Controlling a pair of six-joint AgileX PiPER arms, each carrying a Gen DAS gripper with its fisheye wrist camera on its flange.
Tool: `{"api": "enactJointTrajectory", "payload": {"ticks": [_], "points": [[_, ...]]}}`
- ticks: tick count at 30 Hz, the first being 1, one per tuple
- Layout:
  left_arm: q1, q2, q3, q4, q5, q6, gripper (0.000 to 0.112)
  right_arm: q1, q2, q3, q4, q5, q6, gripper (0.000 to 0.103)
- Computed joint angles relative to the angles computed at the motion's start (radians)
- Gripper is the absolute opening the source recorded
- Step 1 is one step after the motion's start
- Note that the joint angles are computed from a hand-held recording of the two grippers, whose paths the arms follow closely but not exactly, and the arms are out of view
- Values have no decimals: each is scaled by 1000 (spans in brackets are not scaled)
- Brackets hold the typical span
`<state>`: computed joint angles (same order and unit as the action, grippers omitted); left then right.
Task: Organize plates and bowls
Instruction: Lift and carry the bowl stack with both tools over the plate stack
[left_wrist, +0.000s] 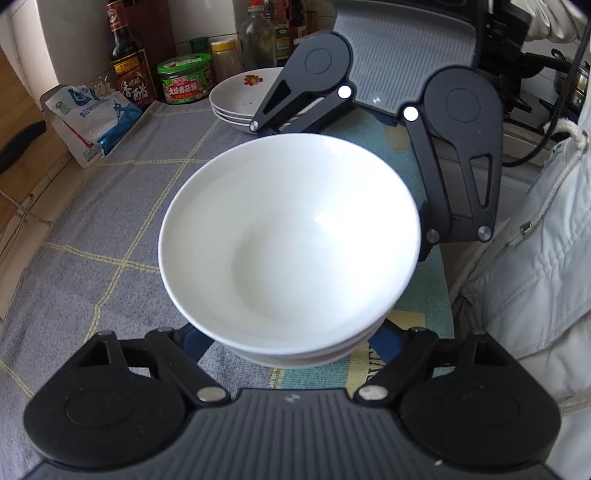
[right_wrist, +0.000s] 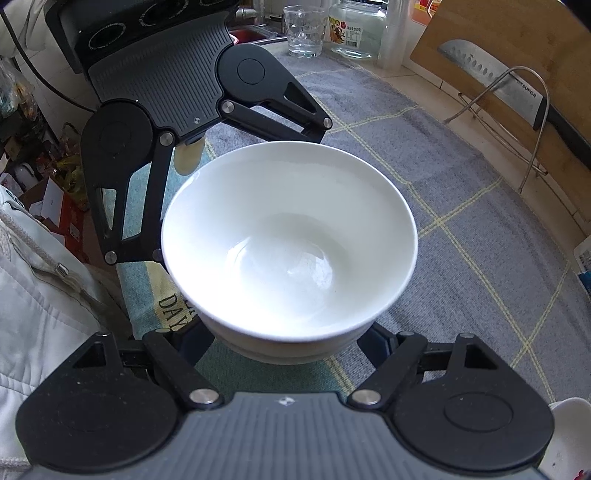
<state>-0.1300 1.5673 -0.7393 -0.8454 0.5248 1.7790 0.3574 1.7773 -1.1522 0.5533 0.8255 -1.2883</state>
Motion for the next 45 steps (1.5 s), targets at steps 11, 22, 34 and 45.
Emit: {"api": "enactJointTrajectory", "payload": {"ticks": [11, 22, 34, 45], "points": [[-71, -43, -30, 116, -12, -168, 86, -55, -32, -21, 6, 66, -41, 87], [-255, 36, -197, 302, -52, -459, 86, -236, -38, -114, 19, 197, -148, 87], [-416, 280, -547, 427, -33, -647, 86, -490, 27, -288, 9, 334, -274, 87], [-476, 535, -889, 489, 57, -729, 86, -627, 147, -429, -4, 374, -319, 87]]}}
